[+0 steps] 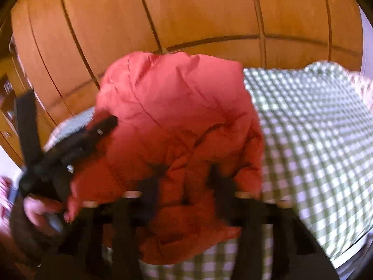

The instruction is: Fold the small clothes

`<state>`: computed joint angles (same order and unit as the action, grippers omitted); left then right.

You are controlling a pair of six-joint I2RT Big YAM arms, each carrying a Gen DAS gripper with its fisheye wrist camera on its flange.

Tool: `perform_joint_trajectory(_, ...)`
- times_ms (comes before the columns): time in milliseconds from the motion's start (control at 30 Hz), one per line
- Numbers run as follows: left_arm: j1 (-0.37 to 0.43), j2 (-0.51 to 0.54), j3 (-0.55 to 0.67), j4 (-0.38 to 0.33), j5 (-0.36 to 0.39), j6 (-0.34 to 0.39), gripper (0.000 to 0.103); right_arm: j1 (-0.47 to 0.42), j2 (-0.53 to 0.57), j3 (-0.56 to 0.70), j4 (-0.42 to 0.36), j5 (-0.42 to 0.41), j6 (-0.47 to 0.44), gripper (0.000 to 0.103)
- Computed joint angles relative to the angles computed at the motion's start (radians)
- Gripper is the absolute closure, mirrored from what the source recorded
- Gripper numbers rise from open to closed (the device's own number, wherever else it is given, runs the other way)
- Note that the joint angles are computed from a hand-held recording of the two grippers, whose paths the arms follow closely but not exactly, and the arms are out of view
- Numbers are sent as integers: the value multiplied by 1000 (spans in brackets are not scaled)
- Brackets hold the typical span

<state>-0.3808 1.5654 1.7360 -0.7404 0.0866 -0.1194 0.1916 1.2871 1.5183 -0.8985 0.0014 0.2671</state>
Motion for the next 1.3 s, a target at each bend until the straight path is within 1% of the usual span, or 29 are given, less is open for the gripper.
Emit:
perform_joint_trajectory(67, -3, 5, 10, -7, 1, 2, 12, -12, -19, -15, 4, 13, 3, 100)
perform_joint_trajectory(133, -9, 10, 24, -21, -1, 7, 12, -31, -39, -43, 14, 48, 11, 101)
perform_joint_trajectory(167, -12, 10, 30, -26, 6, 10, 12, -44, -52, -66, 26, 38, 17, 103)
perform_joint_trajectory(267, -25, 4, 26, -6, -9, 29, 10, -81, -83, -123, 42, -34, 46, 103)
perform_joint_trajectory(333, -35, 10, 28, -10, -31, 66, 9, -109, -131, -184, 129, -127, 94, 101)
perform_joint_trajectory(400, -37, 10, 18, 2, -36, 67, 9, -134, -159, -201, 171, -178, 134, 94)
perform_joint_trajectory(433, -35, 10, 16, 6, -32, 62, 9, -138, -164, -199, 183, -182, 136, 78)
perform_joint_trajectory(467, -35, 11, 16, 7, -28, 58, 8, -138, -158, -185, 173, -181, 127, 54)
perform_joint_trajectory(500, -36, 12, 16, 7, -29, 60, 8, -138, -137, -157, 139, -203, 111, 49)
perform_joint_trajectory(533, -37, 12, 16, 8, -32, 63, 8, -138, -118, -138, 125, -227, 108, 50)
perform_joint_trajectory(567, -37, 12, 15, 10, -32, 64, 8, -136, -99, -124, 115, -247, 112, 54)
perform_joint_trajectory(633, -38, 7, 5, 21, -30, 63, 7, -136, -41, -75, 58, -306, 112, 58)
perform_joint_trajectory(667, -39, 7, 3, 23, -32, 64, 7, -131, -27, -66, 57, -317, 112, 59)
perform_joint_trajectory(700, -40, 4, -3, 30, -37, 65, 7, -120, -6, -51, 54, -305, 101, 61)
perform_joint_trajectory(733, -42, 1, -9, 35, -43, 64, 7, -107, -1, -45, 47, -284, 88, 72)
perform_joint_trajectory(767, -41, 1, -9, 34, -44, 65, 7, -98, 7, -30, 41, -265, 67, 91)
perform_joint_trajectory(833, -35, 3, 2, 15, -39, 65, 7, -92, -21, -37, 87, -271, 58, 95)
perform_joint_trajectory(900, -18, -5, 10, 16, 10, 56, 7, -104, -63, -57, 133, -255, 77, 99)
perform_joint_trajectory(933, -12, -19, -2, 50, 21, 45, 6, -116, -83, -71, 148, -232, 94, 100)
perform_joint_trajectory(1000, -15, -31, -15, 100, -12, 39, 6, -132, -86, -90, 127, -178, 93, 101)
perform_joint_trajectory(1033, -21, -26, -10, 108, -21, 47, 6, -148, -74, -101, 118, -183, 112, 101)
perform_joint_trajectory(1067, -26, -17, 1, 99, -21, 59, 6, -165, -69, -128, 129, -215, 143, 101)
perform_joint_trajectory(1100, -38, 4, 23, 67, -28, 84, 6, -175, -58, -144, 141, -245, 169, 101)
perform_joint_trajectory(1133, -51, 27, 43, 32, -32, 112, 6, -183, -47, -170, 156, -262, 190, 101)
perform_joint_trajectory(1167, -67, 49, 58, 3, -43, 153, 3, -182, -46, -185, 166, -257, 189, 101)
perform_joint_trajectory(1200, -83, 49, 43, 20, -85, 187, 3, -176, -53, -196, 178, -239, 180, 101)
perform_joint_trajectory(1233, -91, 40, 20, 53, -109, 206, 3, -168, -68, -203, 187, -220, 160, 98)
perform_joint_trajectory(1267, -96, 32, 1, 80, -113, 221, 3, -162, -77, -201, 186, -207, 150, 97)
perform_joint_trajectory(1300, -97, 30, -5, 86, -109, 224, 3, -156, -89, -198, 187, -189, 145, 95)
